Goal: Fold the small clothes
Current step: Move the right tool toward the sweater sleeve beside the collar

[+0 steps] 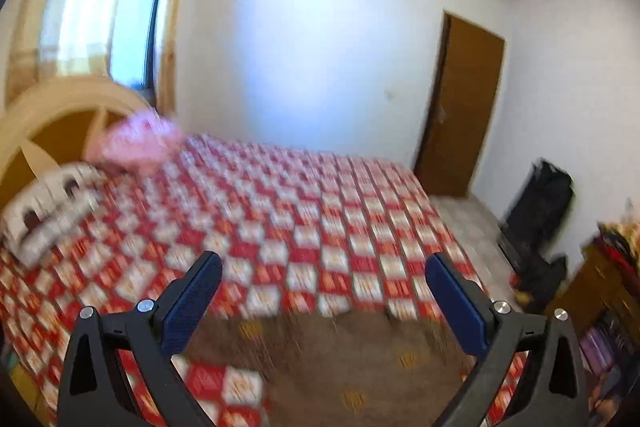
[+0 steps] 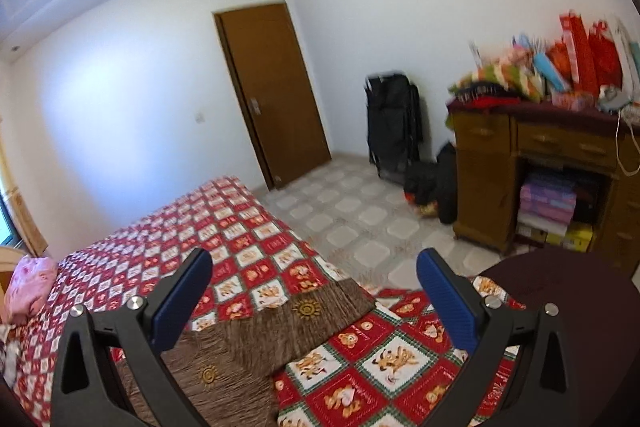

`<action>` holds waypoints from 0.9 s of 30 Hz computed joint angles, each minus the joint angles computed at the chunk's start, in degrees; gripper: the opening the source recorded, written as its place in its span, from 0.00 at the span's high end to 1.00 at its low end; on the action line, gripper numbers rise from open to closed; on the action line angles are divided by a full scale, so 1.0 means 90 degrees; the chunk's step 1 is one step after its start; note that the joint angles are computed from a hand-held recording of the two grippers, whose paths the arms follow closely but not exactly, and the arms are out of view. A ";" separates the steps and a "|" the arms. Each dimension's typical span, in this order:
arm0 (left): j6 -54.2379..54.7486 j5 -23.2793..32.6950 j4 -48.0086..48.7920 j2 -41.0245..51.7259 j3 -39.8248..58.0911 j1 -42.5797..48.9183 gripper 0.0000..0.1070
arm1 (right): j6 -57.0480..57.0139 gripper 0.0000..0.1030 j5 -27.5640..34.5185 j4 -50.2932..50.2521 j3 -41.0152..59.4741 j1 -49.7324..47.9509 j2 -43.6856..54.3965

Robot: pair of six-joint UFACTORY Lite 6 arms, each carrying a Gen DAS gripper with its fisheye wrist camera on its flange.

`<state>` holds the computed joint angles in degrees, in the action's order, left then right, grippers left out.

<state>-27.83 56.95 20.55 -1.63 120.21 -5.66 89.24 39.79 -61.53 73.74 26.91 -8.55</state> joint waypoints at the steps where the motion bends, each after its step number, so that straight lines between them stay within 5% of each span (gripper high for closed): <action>1: 0.0006 0.0074 0.0094 0.0396 0.0666 0.0107 0.05 | -0.0242 0.00 -0.0260 0.0213 0.0105 -0.0283 0.0199; 4: 0.0038 0.0042 0.0357 0.1012 0.1349 0.0399 0.05 | -0.0401 0.03 -0.0998 0.0458 0.0305 -0.0975 0.1121; 5: 0.0152 -0.0128 0.0178 0.0939 0.1044 0.0555 0.05 | -0.0542 0.11 -0.1477 0.0729 0.0286 -0.1297 0.1490; 10: 0.1159 -0.1772 -0.1603 0.0364 -0.2154 0.1522 0.05 | -0.2762 0.41 -0.2690 0.3595 0.0781 -0.2280 0.3457; 14: -0.0856 -0.3535 0.0530 0.0265 -0.4710 0.1275 0.05 | -0.4104 0.46 -0.2385 0.5171 0.1979 -0.2617 0.5068; 20: -0.4852 -0.4084 0.4298 0.0924 -0.6059 0.0778 0.05 | -0.4667 0.46 -0.1418 0.5719 0.3827 -0.2660 0.6552; 26: -0.7432 -0.4535 0.6513 0.1204 -0.6748 0.0454 0.05 | -0.3984 0.47 -0.0880 0.4869 0.4877 -0.2495 0.7278; 27: -0.7794 -0.4452 0.6870 0.1282 -0.6775 0.0346 0.05 | -0.3920 0.54 -0.0857 0.4752 0.4982 -0.2467 0.7360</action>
